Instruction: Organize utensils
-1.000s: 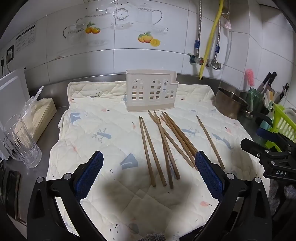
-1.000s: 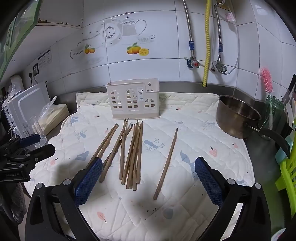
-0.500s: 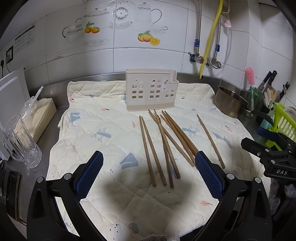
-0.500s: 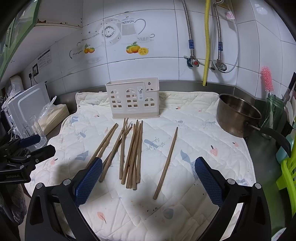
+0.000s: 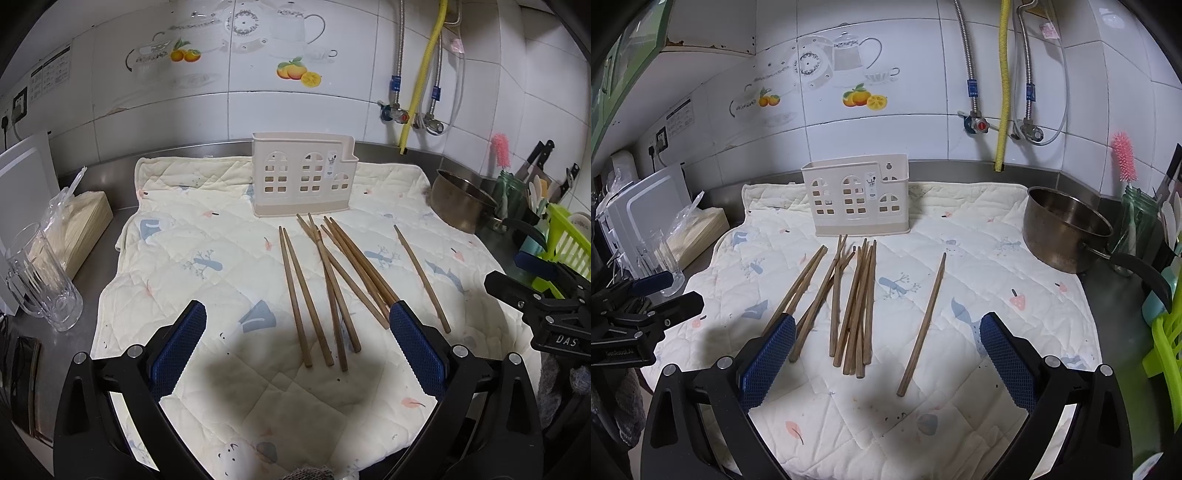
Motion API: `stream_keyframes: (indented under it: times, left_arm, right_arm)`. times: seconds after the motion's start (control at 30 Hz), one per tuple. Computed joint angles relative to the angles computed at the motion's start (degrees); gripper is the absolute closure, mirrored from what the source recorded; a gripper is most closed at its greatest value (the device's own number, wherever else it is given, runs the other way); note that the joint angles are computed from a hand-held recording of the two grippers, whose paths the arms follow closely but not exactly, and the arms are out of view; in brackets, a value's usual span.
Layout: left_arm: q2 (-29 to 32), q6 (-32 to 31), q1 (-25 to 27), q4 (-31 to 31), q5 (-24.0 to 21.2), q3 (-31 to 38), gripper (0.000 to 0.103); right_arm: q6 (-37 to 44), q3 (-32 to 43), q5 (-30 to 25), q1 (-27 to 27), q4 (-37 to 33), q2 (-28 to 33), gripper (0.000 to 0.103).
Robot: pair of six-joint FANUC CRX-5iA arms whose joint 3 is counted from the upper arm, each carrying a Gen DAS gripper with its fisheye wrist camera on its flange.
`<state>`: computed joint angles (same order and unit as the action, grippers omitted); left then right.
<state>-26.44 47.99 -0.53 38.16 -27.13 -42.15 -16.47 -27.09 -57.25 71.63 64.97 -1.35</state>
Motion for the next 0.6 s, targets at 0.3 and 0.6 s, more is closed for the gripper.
stream_keyframes:
  times: [0.3,0.6]
  left_arm:
    - [0.0,1.0,0.1,-0.8,-0.3,0.3,0.005]
    - [0.1,1.4,0.0,-1.1,-0.3,0.4,0.005]
  right_arm:
    - [0.5,0.1,0.2,0.1,-0.5,0.1,0.006]
    - [0.5,0.5,0.3,0.1,-0.8,0.7,0.006]
